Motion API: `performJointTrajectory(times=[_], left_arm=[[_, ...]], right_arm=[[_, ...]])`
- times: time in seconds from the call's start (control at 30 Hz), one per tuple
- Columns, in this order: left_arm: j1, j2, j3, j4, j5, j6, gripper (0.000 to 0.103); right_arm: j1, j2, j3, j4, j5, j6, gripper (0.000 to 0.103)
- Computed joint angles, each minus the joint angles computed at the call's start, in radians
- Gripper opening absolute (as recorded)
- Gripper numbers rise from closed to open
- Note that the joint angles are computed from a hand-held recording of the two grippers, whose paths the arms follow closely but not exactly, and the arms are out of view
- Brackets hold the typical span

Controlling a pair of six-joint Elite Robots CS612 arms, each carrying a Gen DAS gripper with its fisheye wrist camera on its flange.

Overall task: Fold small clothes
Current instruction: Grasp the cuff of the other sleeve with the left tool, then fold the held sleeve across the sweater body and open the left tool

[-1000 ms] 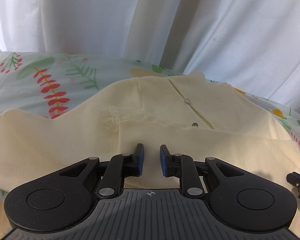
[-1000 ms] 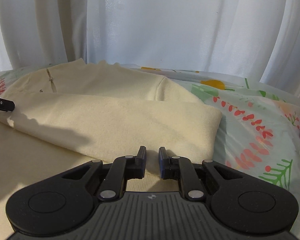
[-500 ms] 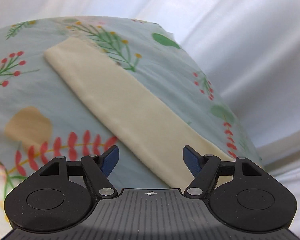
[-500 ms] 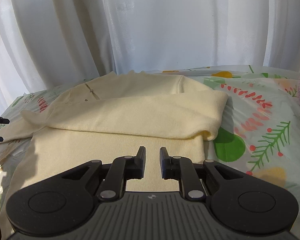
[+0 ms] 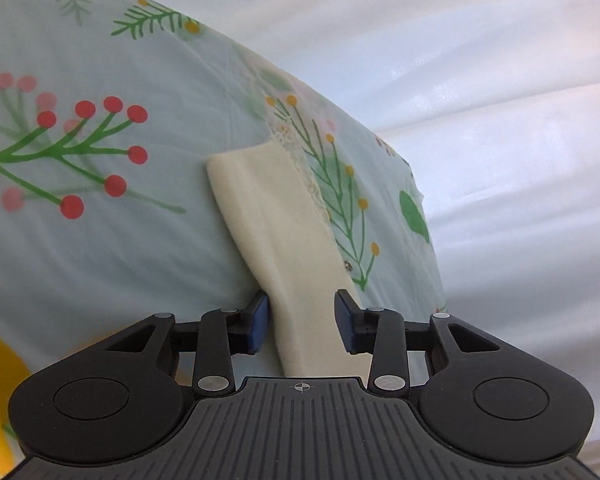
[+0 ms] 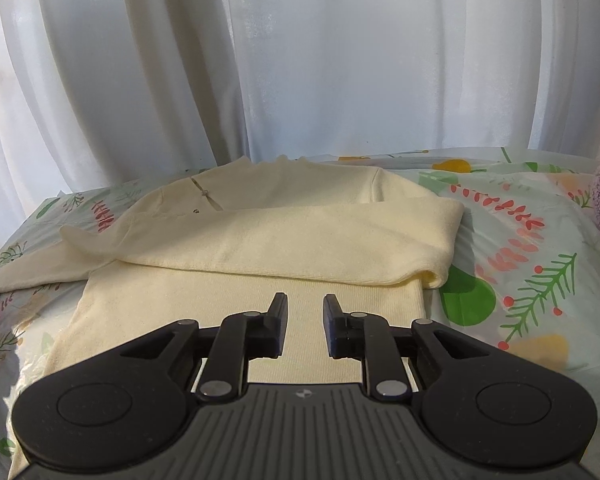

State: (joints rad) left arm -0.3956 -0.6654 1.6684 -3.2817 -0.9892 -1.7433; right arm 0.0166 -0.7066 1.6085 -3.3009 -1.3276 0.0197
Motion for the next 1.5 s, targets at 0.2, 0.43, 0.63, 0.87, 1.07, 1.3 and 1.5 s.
performJointTrajectory(times=[0.2,0.43,0.63,0.87,1.07,1.3,1.5], left_arm=[[0.011,0.002,-0.002,0.012,-0.007,0.018,0.009],[-0.040,-0.003,-0.064,-0.011,0.078,0.351,0.008],[-0.112,0.054,-0.247,-0.146,-0.103,0.891,0.008],[-0.161,0.140,-0.421,0.017,-0.478,1.079,0.050],[-0.174,0.124,-0.380,0.153,-0.394,1.047,0.050],[-0.169,0.102,-0.332,0.211,-0.278,0.990,0.050],[-0.158,0.095,-0.312,0.207,-0.262,0.923,0.050]], right_arm=[[0.006,-0.004,0.000,-0.002,-0.009,-0.014,0.019],[0.007,0.001,0.007,-0.060,-0.036,-0.004,0.019],[0.003,0.004,0.009,-0.082,-0.018,0.014,0.024],[-0.007,0.011,-0.009,-0.061,0.061,0.028,0.024],[-0.017,0.048,-0.088,0.035,0.172,0.038,0.024],[0.006,0.169,-0.322,0.278,0.329,0.073,0.026],[0.037,0.266,-0.508,0.429,0.351,0.134,0.028]])
